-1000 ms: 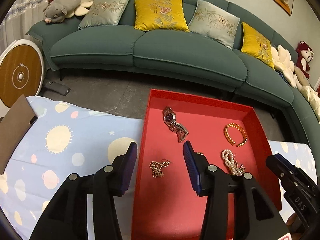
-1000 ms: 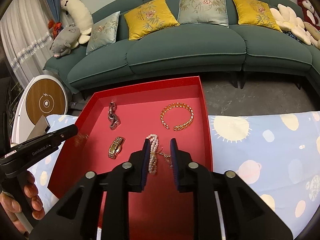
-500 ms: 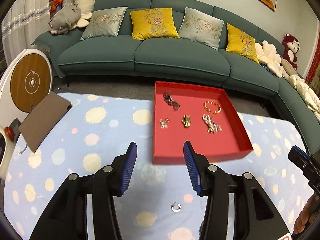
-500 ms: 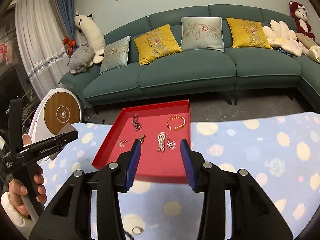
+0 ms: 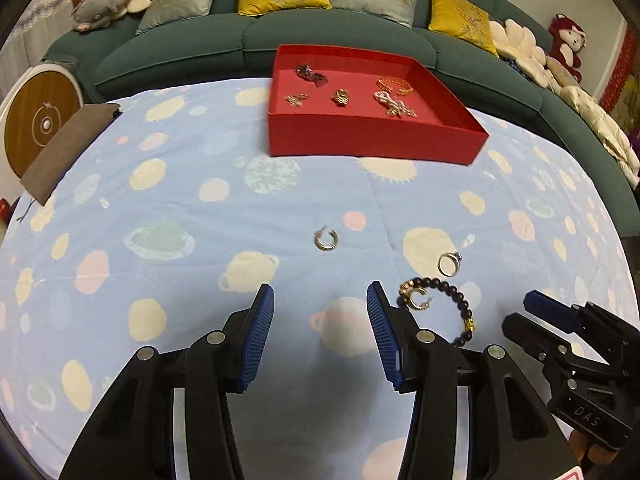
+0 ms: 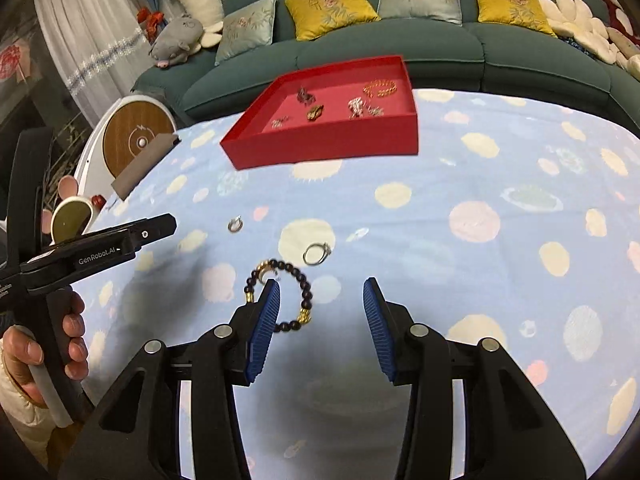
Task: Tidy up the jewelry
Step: 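Grasp the dark bead bracelet with right tool while left tool grasps the silver ring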
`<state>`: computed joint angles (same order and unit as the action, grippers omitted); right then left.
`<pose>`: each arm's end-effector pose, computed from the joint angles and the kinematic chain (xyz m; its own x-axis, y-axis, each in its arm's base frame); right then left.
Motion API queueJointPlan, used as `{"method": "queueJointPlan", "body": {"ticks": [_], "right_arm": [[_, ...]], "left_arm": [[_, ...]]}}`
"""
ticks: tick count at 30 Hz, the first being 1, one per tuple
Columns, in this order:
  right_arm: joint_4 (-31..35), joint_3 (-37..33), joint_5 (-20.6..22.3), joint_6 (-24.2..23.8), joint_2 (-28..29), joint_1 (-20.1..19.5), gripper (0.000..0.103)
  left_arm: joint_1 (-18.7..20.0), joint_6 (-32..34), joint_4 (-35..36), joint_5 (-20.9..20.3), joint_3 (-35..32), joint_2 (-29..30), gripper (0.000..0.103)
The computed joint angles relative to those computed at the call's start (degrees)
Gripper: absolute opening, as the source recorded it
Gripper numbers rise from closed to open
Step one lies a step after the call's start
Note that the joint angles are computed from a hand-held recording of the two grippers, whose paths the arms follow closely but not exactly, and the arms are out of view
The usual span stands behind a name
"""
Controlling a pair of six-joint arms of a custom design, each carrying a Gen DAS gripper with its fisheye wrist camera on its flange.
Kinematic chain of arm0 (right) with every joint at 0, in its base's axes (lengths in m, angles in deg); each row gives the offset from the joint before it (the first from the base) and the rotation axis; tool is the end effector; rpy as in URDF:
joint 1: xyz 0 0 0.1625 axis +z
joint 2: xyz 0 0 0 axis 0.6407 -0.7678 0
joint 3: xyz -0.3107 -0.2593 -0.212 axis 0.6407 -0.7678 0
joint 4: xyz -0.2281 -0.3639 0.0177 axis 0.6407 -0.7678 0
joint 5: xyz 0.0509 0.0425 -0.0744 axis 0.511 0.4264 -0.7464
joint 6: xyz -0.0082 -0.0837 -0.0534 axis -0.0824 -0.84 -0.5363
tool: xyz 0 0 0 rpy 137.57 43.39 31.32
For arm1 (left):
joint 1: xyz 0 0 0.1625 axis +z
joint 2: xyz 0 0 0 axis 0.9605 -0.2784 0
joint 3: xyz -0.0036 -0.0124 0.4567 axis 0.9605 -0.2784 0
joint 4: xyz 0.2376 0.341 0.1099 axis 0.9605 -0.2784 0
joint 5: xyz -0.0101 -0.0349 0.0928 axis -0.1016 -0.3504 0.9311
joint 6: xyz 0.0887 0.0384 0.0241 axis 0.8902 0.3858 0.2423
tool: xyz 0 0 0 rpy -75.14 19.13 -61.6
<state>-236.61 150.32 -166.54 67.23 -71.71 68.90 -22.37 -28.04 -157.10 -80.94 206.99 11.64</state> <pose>0.2683 -0.4964 0.0453 -0.8209 -0.3497 0.4515 -0.5197 0.7851 -0.3369 -0.1160 -0.4833 0.2252 -0.7622 -0.0323 -0.6466 0.3308 0.8391 -0.4318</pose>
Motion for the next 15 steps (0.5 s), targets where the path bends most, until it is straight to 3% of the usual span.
{"method": "queueJointPlan", "body": {"ticks": [6,15], "right_arm": [[-0.4,-0.7,-0.7,-1.6,2.3,-0.1,0.039],[0.6,-3.6,-1.9,-4.8,5.8,0.0,0.025]], "left_arm": [[0.4,1.4,-1.3,-0.6,-0.7,1.7,0.046],[1.3,1.6,-0.7,-3.2,-0.8,2.8,0.046]]}}
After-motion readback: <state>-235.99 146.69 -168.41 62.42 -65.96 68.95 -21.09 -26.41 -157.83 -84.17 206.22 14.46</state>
